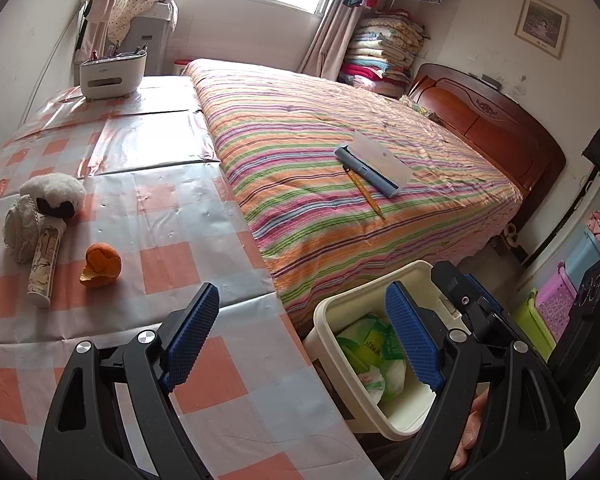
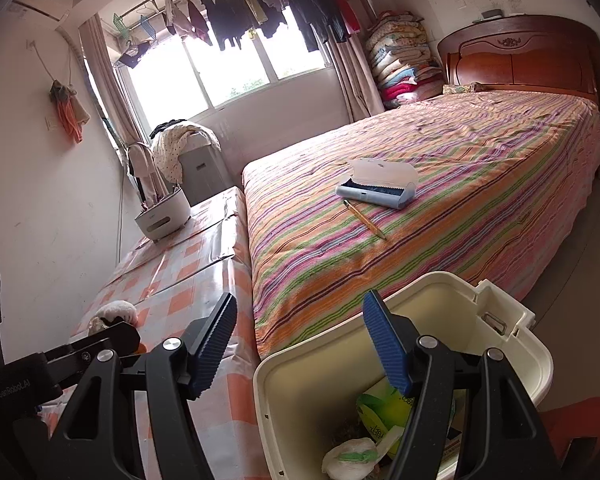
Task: Collect trash
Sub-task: 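Move both tools back to the table items, then close the right tool on the orange peel while the left tool reaches toward the paper can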
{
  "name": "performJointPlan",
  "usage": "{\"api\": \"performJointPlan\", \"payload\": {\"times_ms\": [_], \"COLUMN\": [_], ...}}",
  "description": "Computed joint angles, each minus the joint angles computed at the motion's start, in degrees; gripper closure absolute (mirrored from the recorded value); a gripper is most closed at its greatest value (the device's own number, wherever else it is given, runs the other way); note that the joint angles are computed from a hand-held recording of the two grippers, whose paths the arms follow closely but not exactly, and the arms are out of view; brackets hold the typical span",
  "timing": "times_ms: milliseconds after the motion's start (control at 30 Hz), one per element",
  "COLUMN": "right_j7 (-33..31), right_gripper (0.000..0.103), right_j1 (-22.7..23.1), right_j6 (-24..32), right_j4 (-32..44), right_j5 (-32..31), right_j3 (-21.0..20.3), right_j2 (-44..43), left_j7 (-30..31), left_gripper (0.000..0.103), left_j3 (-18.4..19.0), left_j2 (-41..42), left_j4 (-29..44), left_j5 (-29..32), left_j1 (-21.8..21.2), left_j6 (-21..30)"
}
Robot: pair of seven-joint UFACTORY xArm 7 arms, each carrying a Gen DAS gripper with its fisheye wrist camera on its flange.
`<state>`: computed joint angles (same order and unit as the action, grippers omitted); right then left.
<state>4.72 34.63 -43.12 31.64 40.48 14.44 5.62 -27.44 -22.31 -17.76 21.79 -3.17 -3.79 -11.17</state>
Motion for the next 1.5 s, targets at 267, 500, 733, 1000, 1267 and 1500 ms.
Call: {"api": "performJointPlan", "payload": {"times_ms": [267, 500, 733, 1000, 1267, 1500], "right_j7": [-1.9, -4.4, -5.1, -2.4, 4.3, 7.5], "right_gripper": [0.039, 0.039, 0.039, 0.039, 0.039, 0.039], "right_j1": [1.8, 4.1, 5.0, 5.7, 4.2, 7.0], "right_j6": [3.1, 5.8, 10.8, 17.6, 28.3, 37.5], "right_j4": [3.7, 7.1, 11.0, 17.9, 30.0, 42.4], "right_j5": [-1.0, -0.5, -3.9, -15.2, -28.8, -35.0], "right_j3": [0.1, -0.6, -1.7, -2.8, -2.1, -5.1], "right_j2": [2.6, 4.8, 7.3, 11.8, 19.4, 26.3], "left_j7": [-0.9, -2.1, -1.1, 1.8, 6.5, 10.1], "left_gripper": [0.019, 0.019, 0.019, 0.018, 0.017, 0.017], "left_j3": [0.8, 1.7, 6.6, 11.4, 19.5, 24.8], "left_j2": [-4.6, -8.6, -11.2, -11.1, -6.4, 1.2], "left_j4": [-2.9, -4.9, -6.6, -6.8, -4.0, 0.8], "left_j5": [0.4, 3.2, 5.6, 6.7, 5.6, 3.1], "left_j1": [3.9, 8.6, 11.3, 16.0, 16.3, 16.0], "left_j6": [2.0, 4.8, 6.2, 7.6, 9.1, 9.2]}}
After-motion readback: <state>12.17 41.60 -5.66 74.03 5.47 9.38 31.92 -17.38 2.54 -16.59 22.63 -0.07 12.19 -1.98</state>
